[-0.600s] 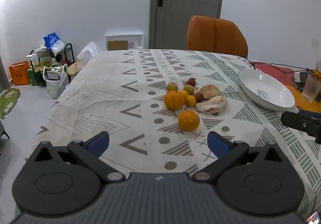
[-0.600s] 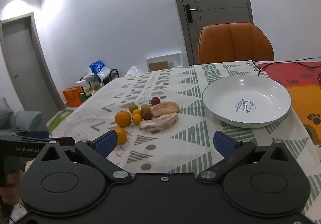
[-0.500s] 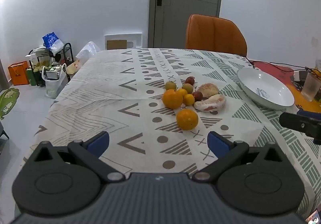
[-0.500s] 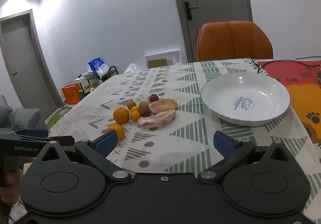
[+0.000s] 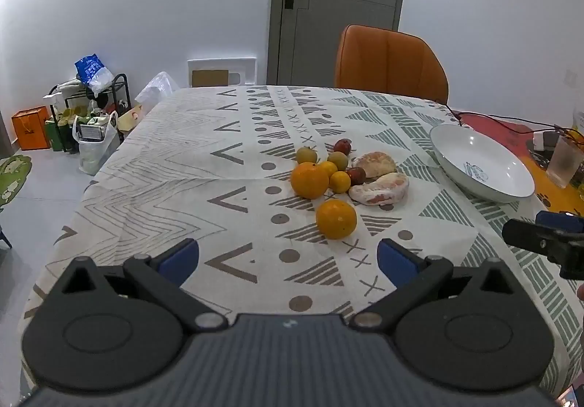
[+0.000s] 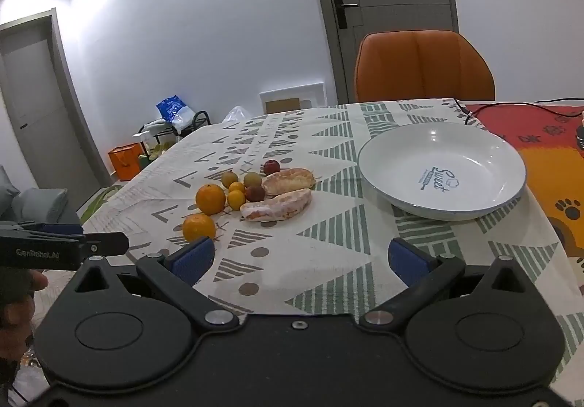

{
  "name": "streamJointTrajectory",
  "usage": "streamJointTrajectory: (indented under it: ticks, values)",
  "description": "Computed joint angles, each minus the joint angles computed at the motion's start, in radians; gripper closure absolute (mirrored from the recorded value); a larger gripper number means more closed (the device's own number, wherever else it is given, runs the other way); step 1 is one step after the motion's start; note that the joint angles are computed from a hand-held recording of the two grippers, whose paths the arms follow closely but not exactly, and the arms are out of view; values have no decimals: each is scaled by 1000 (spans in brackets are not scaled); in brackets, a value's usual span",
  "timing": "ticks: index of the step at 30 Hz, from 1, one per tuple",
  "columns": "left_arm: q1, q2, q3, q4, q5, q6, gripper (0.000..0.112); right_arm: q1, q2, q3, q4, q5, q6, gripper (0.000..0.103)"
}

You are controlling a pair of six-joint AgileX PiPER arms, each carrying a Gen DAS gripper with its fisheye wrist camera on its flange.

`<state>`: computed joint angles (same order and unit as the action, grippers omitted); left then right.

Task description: Organize fruits

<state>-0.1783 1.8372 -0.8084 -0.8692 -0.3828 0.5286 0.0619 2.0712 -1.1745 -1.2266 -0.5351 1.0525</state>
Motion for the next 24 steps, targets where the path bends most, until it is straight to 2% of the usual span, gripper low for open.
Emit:
streamJointTrajectory:
  ticks: [14, 24]
  values:
    - [5, 20, -17, 37, 2, -21, 9, 12, 5, -12, -5, 26, -10, 0]
    - [12, 10, 9, 155, -14, -136, 9, 21, -9, 11, 50, 32, -62, 0]
